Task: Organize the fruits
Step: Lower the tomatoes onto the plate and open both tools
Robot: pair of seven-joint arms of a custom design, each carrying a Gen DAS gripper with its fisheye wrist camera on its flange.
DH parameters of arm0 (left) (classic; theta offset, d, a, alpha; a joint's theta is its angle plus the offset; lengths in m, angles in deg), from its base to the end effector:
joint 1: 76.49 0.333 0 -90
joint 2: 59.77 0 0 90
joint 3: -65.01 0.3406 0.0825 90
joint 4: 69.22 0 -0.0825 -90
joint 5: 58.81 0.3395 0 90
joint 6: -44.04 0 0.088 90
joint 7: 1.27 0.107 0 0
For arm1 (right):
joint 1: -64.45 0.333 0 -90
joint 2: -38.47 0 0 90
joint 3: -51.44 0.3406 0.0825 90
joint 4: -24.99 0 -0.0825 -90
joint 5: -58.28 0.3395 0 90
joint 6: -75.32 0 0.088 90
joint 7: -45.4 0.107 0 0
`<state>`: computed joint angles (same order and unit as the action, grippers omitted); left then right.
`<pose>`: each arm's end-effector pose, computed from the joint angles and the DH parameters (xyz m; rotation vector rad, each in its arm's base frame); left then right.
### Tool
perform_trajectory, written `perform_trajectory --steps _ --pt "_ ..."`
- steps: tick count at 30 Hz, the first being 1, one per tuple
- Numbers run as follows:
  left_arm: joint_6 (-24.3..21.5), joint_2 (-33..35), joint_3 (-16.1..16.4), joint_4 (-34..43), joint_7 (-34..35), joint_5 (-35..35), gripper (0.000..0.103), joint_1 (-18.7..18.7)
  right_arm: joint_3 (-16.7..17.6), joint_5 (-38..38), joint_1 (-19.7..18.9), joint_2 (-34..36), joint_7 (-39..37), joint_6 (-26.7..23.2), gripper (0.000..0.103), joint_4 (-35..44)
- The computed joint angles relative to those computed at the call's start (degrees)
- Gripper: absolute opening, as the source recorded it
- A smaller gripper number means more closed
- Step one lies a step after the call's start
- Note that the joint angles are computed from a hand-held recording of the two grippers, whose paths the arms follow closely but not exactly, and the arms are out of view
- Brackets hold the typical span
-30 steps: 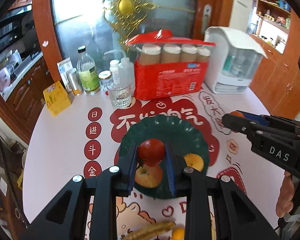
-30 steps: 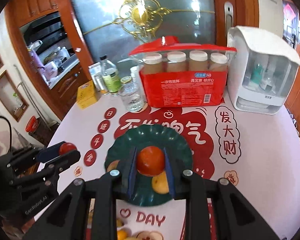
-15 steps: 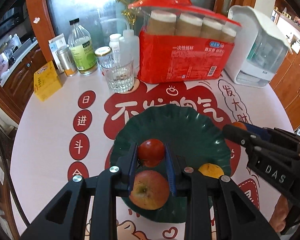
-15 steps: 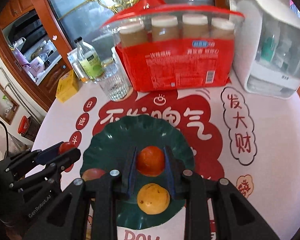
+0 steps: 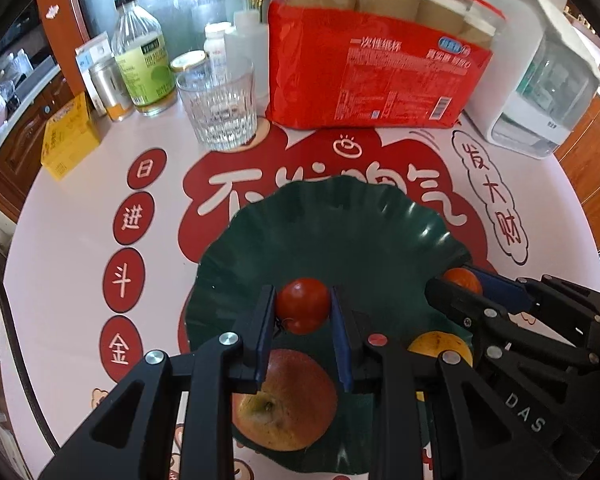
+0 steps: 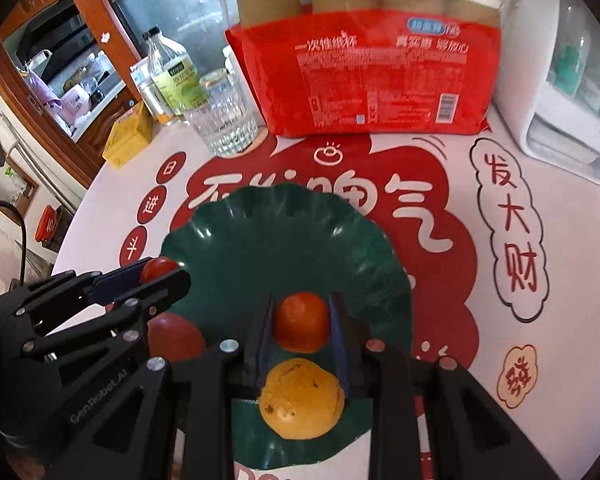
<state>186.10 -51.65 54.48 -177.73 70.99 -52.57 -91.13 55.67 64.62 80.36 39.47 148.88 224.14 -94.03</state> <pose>0.5411 -0.2481 0.5226 -1.8154 2.2040 -0.5595 0.5193 0.1879 0.5222 -1.9085 1.8412 -0.2245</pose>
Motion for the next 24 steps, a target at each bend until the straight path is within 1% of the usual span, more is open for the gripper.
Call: perform_trajectory --steps 5,10,13,14,15,16,18,19,20,21,22,24 --pt "-0.5 1.4 0.1 0.3 -0.1 -0.1 0.025 -0.2 0.2 0.6 -0.1 1.6 -0.7 -0.3 0.027 0.6" --pt "-1.2 2.8 0.5 0.9 -0.3 0.5 0.025 -0.5 0.5 -0.7 -0.1 2.8 -0.4 -0.3 0.027 1.0" --pt "-1.3 3.3 0.8 1.1 -0.6 1.3 0.03 -0.8 0.6 -1.6 -0.1 3.3 -0.2 -0.4 0.027 1.3" --pt "-1.4 3.5 1.0 1.2 -1.2 2.2 0.034 -1.1 0.5 -2.0 -0.1 3.5 0.1 -0.6 0.027 1.4" --pt "-1.7 3.6 1.2 1.4 -1.8 2.9 0.042 -1.3 0.5 -2.6 -0.1 3.8 0.7 -0.9 0.027 1.5" --pt "-2.1 3.8 1.5 1.6 -2.8 3.6 0.048 -1.4 0.4 -3.0 -0.2 3.9 1.2 -1.1 0.027 1.5" --pt "-2.7 4.0 2.0 1.8 -4.8 4.4 0.076 -1.4 0.3 -2.9 -0.5 4.1 1.8 -1.4 0.027 1.5" --pt "-2.8 4.1 2.0 1.8 -5.1 3.5 0.083 -0.9 0.3 -2.0 -0.8 4.3 1.6 -1.7 0.027 1.5" --pt "-3.0 4.1 1.6 1.8 -4.2 1.3 0.092 -0.1 0.3 -1.3 -1.1 4.4 1.4 -1.9 0.027 1.4" --pt "-3.0 4.2 1.2 1.8 -3.1 -0.8 0.096 0.5 0.3 -0.6 -1.3 4.4 1.0 -1.8 0.029 1.3" --pt "-3.0 4.2 0.8 1.7 -1.7 -3.2 0.096 1.3 0.3 -0.2 -1.5 4.4 0.6 -1.6 0.031 1.1" --pt "-2.9 4.2 0.8 1.6 -1.1 -4.3 0.096 1.4 0.2 -1.3 -1.4 4.3 1.3 -1.3 0.034 0.7"
